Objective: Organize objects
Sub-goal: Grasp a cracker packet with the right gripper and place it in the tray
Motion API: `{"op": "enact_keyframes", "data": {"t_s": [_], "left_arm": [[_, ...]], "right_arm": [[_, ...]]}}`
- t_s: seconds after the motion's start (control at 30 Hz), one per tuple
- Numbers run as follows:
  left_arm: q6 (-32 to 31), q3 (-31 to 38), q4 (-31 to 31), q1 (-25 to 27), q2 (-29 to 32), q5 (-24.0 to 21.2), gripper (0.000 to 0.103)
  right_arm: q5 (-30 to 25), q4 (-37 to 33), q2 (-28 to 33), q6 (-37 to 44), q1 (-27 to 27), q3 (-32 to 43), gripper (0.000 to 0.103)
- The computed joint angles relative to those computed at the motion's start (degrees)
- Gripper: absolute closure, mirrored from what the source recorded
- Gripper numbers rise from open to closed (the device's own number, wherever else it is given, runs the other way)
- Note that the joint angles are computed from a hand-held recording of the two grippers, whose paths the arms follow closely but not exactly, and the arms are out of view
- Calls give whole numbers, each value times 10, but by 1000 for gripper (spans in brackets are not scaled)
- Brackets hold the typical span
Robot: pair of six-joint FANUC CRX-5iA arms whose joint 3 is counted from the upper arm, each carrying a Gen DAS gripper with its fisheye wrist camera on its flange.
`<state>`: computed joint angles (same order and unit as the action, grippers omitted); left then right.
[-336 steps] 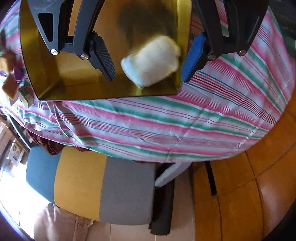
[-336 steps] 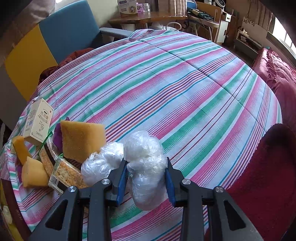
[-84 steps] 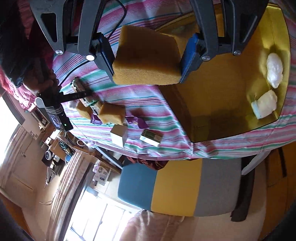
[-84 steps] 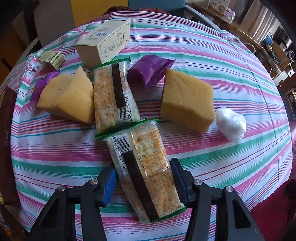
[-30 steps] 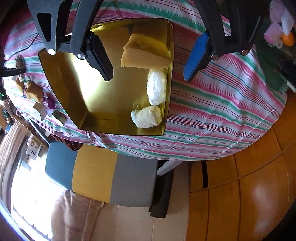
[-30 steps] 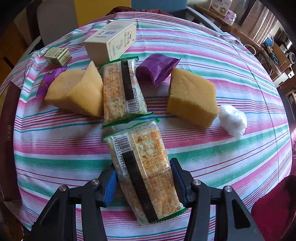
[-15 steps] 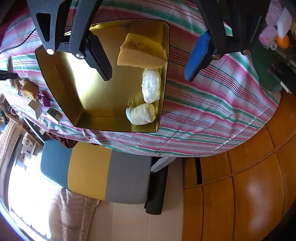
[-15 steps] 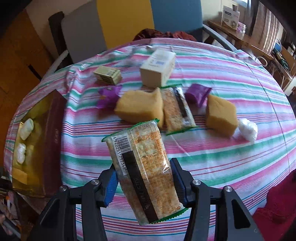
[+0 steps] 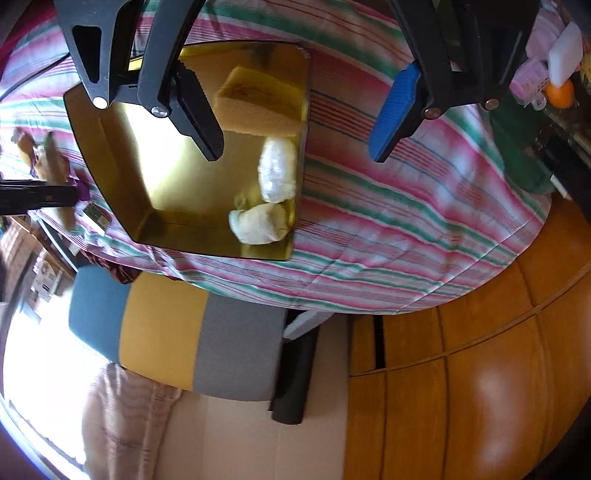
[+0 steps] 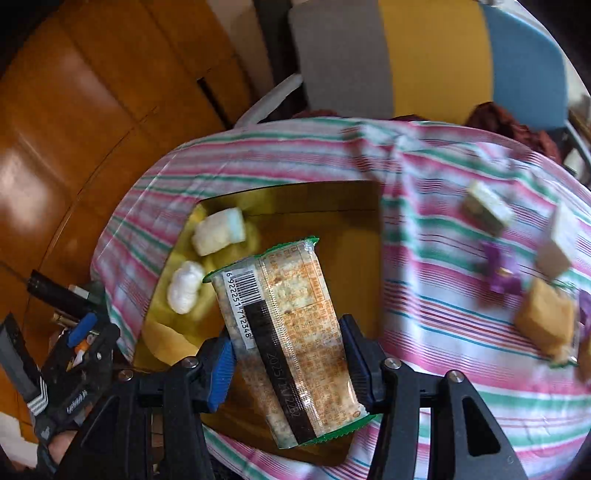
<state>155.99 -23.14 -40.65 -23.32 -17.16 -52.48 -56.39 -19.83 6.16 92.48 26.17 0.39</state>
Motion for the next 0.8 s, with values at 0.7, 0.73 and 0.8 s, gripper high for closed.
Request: {"op": "enact_keyframes", "data": {"t_s": [0.7, 0.73, 0.8], "left_arm": [[4, -56, 37, 61, -42, 20, 22], [6, -56, 36, 60, -41, 20, 22], [5, -55, 36, 58, -41, 21, 22]], "right_arm": [[-96, -135, 220, -100, 42, 183, 48], [-94, -140, 215, -96, 40, 178, 47], [-82, -131, 201, -89, 42, 162, 47]]}}
